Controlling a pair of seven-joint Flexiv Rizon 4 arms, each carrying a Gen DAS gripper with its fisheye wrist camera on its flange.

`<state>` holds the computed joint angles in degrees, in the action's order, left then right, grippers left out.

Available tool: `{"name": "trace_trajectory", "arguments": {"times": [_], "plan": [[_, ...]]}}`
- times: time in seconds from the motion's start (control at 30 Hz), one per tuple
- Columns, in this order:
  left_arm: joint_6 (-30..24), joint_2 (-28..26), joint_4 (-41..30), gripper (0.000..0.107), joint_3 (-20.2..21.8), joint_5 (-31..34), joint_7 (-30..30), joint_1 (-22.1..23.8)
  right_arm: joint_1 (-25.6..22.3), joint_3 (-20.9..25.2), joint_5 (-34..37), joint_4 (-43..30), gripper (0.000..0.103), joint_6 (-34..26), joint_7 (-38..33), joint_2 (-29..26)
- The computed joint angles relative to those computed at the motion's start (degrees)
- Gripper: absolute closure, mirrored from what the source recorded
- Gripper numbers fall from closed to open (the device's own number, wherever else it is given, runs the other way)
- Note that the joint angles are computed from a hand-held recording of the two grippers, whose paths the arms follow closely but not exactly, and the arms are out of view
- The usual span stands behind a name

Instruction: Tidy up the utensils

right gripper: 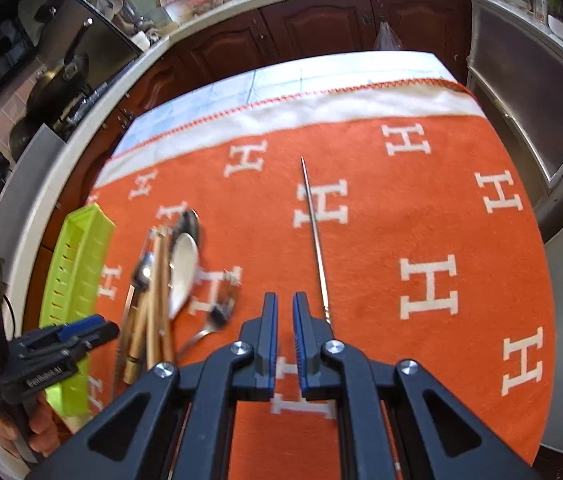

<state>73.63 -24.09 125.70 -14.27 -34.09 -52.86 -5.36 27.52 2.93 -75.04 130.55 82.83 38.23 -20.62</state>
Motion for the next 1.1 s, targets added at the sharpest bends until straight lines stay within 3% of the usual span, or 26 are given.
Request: {"name": "trace_trajectory", "arguments": {"times": [0.07,0.2,0.67,1.1], "plan": [[0.32,-0.29,-0.06,0.08,0.04,0.26,-0.2,-0.22,0.03,-0.13,-0.54,-0.06,0.094,0.58,-0.22,-0.79],[-0.11,-0.52,-0.05,0.097,-0.16,0.37,-0.4,0.05,0.45,0.02,0.11,-0.45,0.094,-0.01,-2.36,-2.06],[0.56,-2.31,-1.55,0.098,1.36,3.61,-4.43,-0.57,2.59,-1.78,2.65,-0.16,0.094,-1.79,-4.9,-3.44],[5.57,-4.04,-2.71,0.097,4.69,13.49,-10.11,-3.54,6.13,1.55,13.92,-2.37,0.097,-12.87,-16.52,-3.51]]}}
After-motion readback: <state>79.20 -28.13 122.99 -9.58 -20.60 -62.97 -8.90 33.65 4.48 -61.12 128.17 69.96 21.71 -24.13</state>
